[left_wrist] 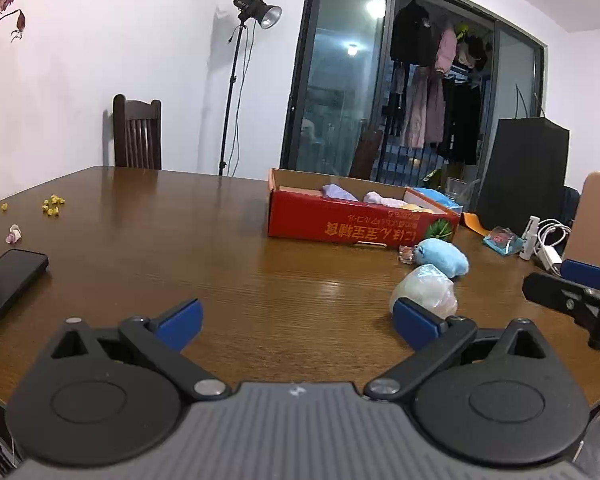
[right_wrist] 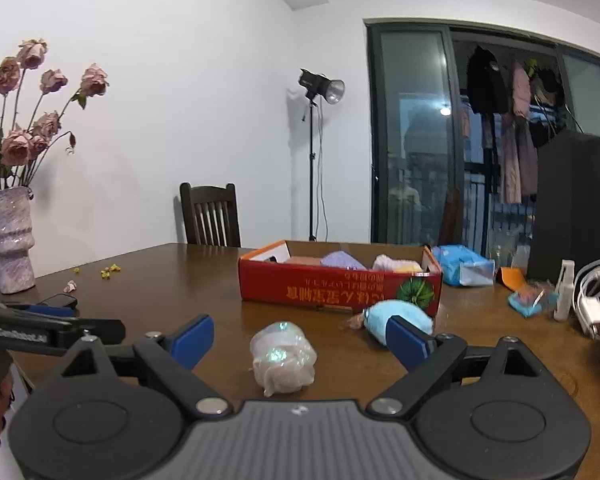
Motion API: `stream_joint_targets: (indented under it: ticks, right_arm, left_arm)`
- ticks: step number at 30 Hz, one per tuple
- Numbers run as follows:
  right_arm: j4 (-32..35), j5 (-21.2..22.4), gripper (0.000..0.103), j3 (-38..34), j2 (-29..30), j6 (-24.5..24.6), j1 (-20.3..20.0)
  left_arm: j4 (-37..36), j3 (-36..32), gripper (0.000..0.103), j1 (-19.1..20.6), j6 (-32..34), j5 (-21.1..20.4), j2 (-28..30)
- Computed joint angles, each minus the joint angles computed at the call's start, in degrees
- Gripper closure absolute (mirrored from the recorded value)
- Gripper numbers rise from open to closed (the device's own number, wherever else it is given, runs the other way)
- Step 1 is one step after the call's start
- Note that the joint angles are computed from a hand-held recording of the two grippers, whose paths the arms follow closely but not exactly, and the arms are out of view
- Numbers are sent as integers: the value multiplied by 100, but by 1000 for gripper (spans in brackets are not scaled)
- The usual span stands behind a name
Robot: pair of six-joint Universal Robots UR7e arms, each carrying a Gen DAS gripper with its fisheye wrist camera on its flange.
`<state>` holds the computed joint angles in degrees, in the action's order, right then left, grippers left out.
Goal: Organize soft objects
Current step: 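Move both open tools back over the clear bag and fluffy ball, then grasp the clear plastic bag with the left tool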
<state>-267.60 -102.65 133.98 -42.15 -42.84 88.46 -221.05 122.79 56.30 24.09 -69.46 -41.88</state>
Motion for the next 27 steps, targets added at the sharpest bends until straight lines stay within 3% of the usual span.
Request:
stream_joint_targets:
  ticks: [17,21,27]
  right_arm:
    - [126,-29,10,-124,-144,263,-202]
    - [520,-140,12,-276,-345,480,-357]
    - [1735,-141,14,-665,-869,642,-617]
  left_arm:
    - [164,-208,0,-2,62,132,175]
    - [591,-536,0,11,28,59,267]
    - [1515,-1429,0,-24,26,-275,549]
